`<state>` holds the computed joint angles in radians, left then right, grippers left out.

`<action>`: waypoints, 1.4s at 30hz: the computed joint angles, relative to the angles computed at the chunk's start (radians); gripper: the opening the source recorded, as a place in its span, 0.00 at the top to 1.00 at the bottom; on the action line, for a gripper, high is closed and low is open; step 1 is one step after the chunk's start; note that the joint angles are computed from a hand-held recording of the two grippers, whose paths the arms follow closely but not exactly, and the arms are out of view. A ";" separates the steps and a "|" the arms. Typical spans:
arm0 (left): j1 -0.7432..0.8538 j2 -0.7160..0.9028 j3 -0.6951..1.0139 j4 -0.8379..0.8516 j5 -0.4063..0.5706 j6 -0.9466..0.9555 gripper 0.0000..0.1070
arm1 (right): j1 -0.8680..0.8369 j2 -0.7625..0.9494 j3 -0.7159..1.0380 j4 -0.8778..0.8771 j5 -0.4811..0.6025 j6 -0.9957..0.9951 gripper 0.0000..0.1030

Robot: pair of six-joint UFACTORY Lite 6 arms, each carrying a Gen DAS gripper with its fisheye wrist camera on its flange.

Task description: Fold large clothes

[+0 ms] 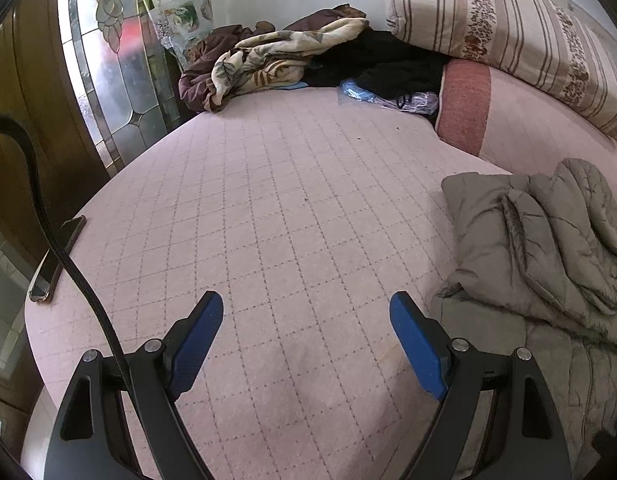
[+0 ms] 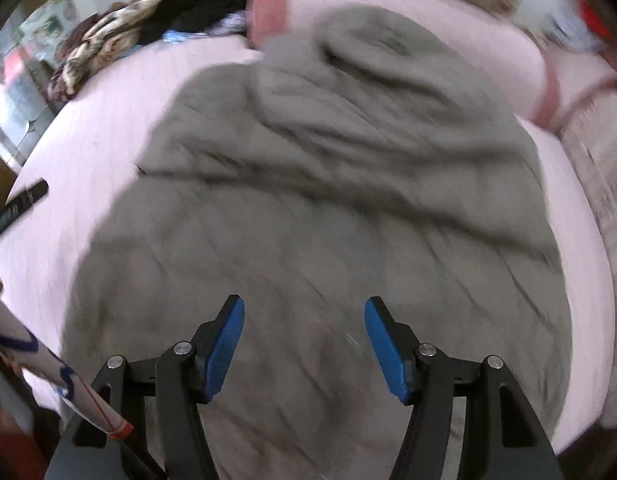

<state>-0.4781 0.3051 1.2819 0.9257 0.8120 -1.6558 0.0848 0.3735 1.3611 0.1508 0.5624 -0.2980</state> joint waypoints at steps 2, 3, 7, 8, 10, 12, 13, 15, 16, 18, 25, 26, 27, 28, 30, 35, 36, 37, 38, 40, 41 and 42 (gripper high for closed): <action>-0.021 -0.005 -0.006 0.007 0.009 -0.008 0.21 | -0.094 -0.092 -0.116 0.036 -0.023 -0.072 0.33; -0.033 -0.009 -0.012 0.010 0.012 -0.015 0.21 | -0.156 -0.141 -0.173 0.063 -0.032 -0.123 0.30; -0.104 -0.044 -0.071 0.030 0.020 -0.088 0.21 | -0.446 -0.233 -0.263 0.231 -0.006 -0.377 0.26; -0.118 -0.054 -0.085 0.030 0.024 -0.100 0.21 | -0.520 -0.239 -0.270 0.279 0.009 -0.442 0.26; -0.162 -0.082 -0.114 0.020 0.041 -0.115 0.21 | -0.643 -0.235 -0.263 0.350 0.042 -0.541 0.24; -0.234 -0.117 -0.150 0.043 0.101 -0.145 0.21 | -0.747 -0.201 -0.246 0.419 0.057 -0.626 0.23; -0.257 -0.119 -0.154 0.049 0.130 -0.154 0.21 | -0.792 -0.175 -0.219 0.444 0.078 -0.658 0.23; -0.318 -0.133 -0.178 0.038 0.201 -0.167 0.21 | -0.874 -0.119 -0.178 0.498 0.114 -0.722 0.23; -0.334 -0.145 -0.193 0.025 0.208 -0.169 0.21 | -0.898 -0.102 -0.168 0.515 0.123 -0.744 0.22; -0.365 -0.179 -0.228 -0.020 0.210 -0.164 0.21 | -0.935 -0.042 -0.124 0.544 0.142 -0.770 0.22; -0.423 -0.302 -0.331 -0.126 0.207 -0.141 0.21 | -0.966 0.132 0.043 0.607 0.234 -0.791 0.21; -0.437 -0.317 -0.346 -0.131 0.210 -0.147 0.21 | -0.967 0.163 0.078 0.608 0.247 -0.787 0.21; -0.441 -0.325 -0.357 -0.133 0.203 -0.146 0.21 | -0.971 0.188 0.107 0.610 0.260 -0.788 0.21; -0.440 -0.331 -0.367 -0.135 0.190 -0.143 0.21 | -0.974 0.222 0.145 0.611 0.278 -0.785 0.21; -0.426 -0.340 -0.393 -0.141 0.128 -0.127 0.21 | -0.968 0.274 0.198 0.609 0.297 -0.764 0.20; -0.309 -0.346 -0.472 -0.175 -0.144 -0.075 0.21 | -0.970 0.427 0.352 0.611 0.390 -0.699 0.20; -0.280 -0.347 -0.488 -0.187 -0.204 -0.059 0.21 | -0.974 0.456 0.378 0.616 0.412 -0.691 0.20; -0.252 -0.346 -0.503 -0.200 -0.263 -0.041 0.21 | -0.977 0.480 0.400 0.619 0.434 -0.686 0.20; -0.215 -0.340 -0.520 -0.222 -0.343 -0.011 0.21 | -0.980 0.507 0.423 0.623 0.465 -0.680 0.20; -0.166 -0.330 -0.544 -0.267 -0.465 0.050 0.21 | -0.990 0.545 0.445 0.645 0.514 -0.681 0.20; -0.139 -0.318 -0.555 -0.333 -0.544 0.122 0.21 | -0.994 0.542 0.433 0.663 0.517 -0.695 0.18; -0.129 -0.313 -0.562 -0.361 -0.582 0.153 0.21 | -0.996 0.538 0.421 0.673 0.520 -0.708 0.17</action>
